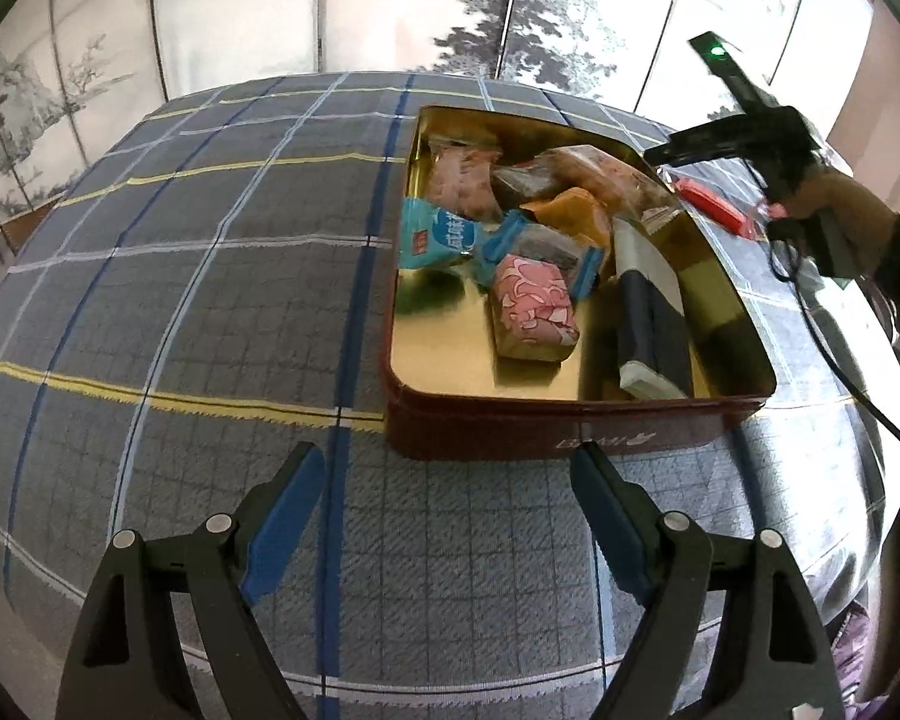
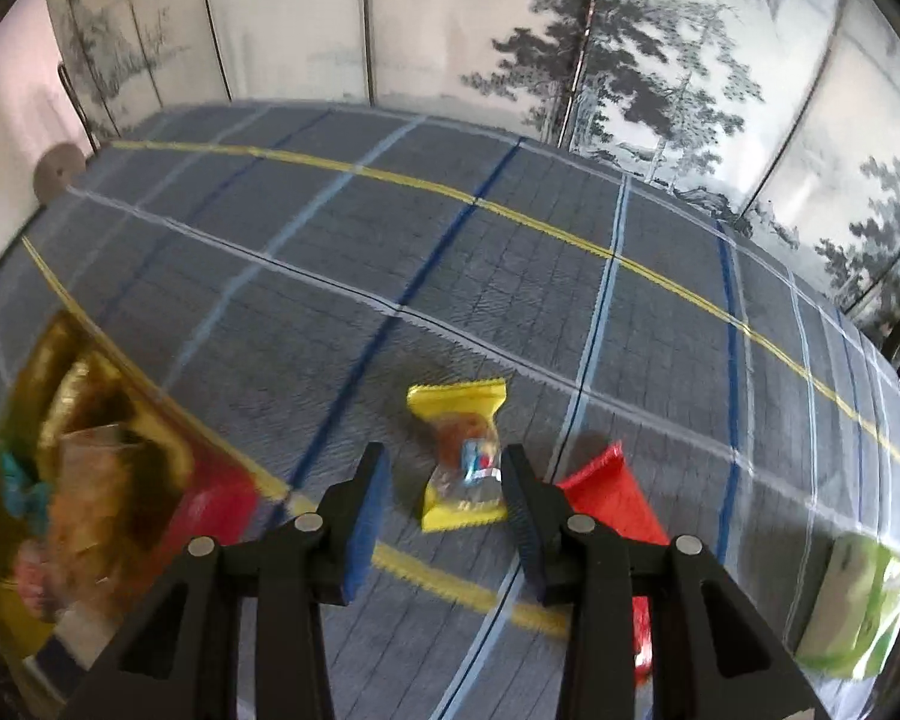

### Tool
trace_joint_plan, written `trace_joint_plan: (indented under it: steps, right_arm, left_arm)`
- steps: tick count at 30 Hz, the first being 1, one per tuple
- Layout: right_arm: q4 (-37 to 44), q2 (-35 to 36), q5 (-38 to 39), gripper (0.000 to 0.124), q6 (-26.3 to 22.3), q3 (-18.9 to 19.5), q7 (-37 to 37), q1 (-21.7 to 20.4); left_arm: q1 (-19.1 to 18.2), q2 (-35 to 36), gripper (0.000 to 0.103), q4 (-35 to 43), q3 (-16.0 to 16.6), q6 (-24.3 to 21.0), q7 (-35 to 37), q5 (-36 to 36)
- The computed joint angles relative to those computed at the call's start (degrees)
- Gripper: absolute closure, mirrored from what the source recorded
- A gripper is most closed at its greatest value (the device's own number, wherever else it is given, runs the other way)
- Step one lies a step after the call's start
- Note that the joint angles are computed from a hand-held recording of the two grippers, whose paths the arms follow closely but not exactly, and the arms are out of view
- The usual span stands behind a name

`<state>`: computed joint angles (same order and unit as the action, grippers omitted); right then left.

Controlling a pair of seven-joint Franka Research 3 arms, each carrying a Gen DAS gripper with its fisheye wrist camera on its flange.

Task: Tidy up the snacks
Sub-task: 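Grasp the yellow-wrapped cake packet with the right gripper and lift it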

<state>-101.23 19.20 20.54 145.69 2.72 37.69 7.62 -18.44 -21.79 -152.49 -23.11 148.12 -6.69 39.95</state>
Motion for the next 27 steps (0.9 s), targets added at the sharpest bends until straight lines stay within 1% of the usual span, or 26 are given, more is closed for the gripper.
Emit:
trace_joint_plan:
  steps: [2, 6, 7, 9, 10, 11, 12, 13, 14, 15, 17, 19, 20, 21, 22, 23, 25, 26, 27]
  right_arm:
    - [2.56, 2.47, -2.53, 0.085, 0.27, -0.81, 1.88, 1.18]
    - [5.90, 5.69, -5.50, 0.085, -0.75, -1.32, 4.09, 1.90]
    - [5.84, 5.81, -3.92, 0.084, -0.26, -0.31, 2.97, 0.99]
    - [7.34, 6.83, -3.63, 0.085, -1.79, -0.22, 3.76, 0.87]
    - [7.41, 6.88, -3.42, 0.089, -2.07, -0.16, 4.04, 0.79]
    - [6.98, 6.51, -2.93, 0.100, -2.67, 0.16, 3.62, 0.46]
    - [4.72, 5.06, -2.75, 0.100, -1.56, 0.39, 2.57, 0.33]
    - [0.57, 2.27, 0.40, 0.099, 0.66, 1.12, -1.34, -0.46]
    - [-1.58, 0.42, 2.96, 0.100, 0.69, 2.73, -3.78, -2.31]
    - [-5.09, -2.79, 8.71, 0.099, -0.40, 4.16, -8.42, -4.82]
    - [-12.60, -9.46, 19.02, 0.100, -1.61, 4.14, -17.54, -8.17]
    - [-17.29, -13.52, 24.31, 0.099, -2.00, 1.79, -22.21, -9.48]
    - [-20.41, -15.89, 26.98, 0.099, -1.00, -0.16, -24.66, -10.53]
    - [-21.70, -16.72, 27.91, 0.099, 0.43, -1.54, -25.80, -10.60]
    - [-23.22, -17.48, 28.82, 0.099, 2.82, -3.26, -27.32, -10.98]
    - [-23.57, -17.42, 28.98, 0.099, 3.85, -5.10, -27.76, -11.53]
    - [-21.82, -15.29, 28.36, 0.099, 4.22, -8.13, -25.80, -13.40]
    - [-20.34, -13.26, 27.54, 0.099, 5.66, -9.41, -24.14, -14.62]
    - [-19.51, -12.25, 27.38, 0.099, 6.09, -9.66, -23.55, -15.45]
  left_arm:
    - [-0.01, 0.30, 0.022, 0.20, 0.08, -0.33, 0.20, -0.12]
    - [0.23, 1.17, 0.021, -0.04, 0.97, 1.56, 0.51, -0.60]
    - [0.28, 1.50, 0.021, 0.00, 1.09, 2.03, 0.68, -0.78]
    - [0.26, 2.27, 0.021, 0.59, 0.98, 1.50, 1.24, -1.14]
    - [0.08, 2.57, 0.021, 1.13, 0.75, 0.57, 1.57, -1.34]
    - [-0.17, 2.69, 0.021, 1.75, 0.53, -0.62, 2.01, -1.48]
    - [-0.42, 2.50, 0.021, 2.21, 0.27, -1.64, 2.13, -1.42]
    - [-0.58, 2.08, 0.021, 2.60, -0.08, -2.63, 2.02, -0.99]
    - [-0.75, 1.45, 0.021, 3.06, -0.69, -3.94, 1.66, -0.29]
    - [-0.95, 1.04, 0.021, 3.56, -1.16, -5.15, 1.41, 0.31]
    - [-1.56, 0.68, 0.021, 4.79, -1.82, -7.00, 1.53, 1.46]
    - [-2.18, 1.49, 0.021, 6.52, -1.81, -7.79, 3.22, 2.36]
    - [-2.38, 2.37, 0.021, 7.95, -2.06, -8.54, 4.28, 3.22]
    - [-2.59, 3.03, 0.021, 8.99, -2.05, -8.67, 5.15, 4.06]
    - [-2.67, 4.07, 0.021, 10.30, -1.94, -8.19, 6.12, 5.19]
    - [-2.58, 5.50, 0.021, 12.00, -1.80, -6.89, 7.53, 7.23]
    - [-2.24, 7.81, 0.021, 14.43, -1.26, -4.01, 9.44, 11.34]
    - [-1.93, 9.45, 0.021, 16.13, -0.54, -1.62, 11.37, 13.50]
    - [-1.57, 11.32, 0.021, 17.88, 0.64, 2.11, 14.01, 15.29]
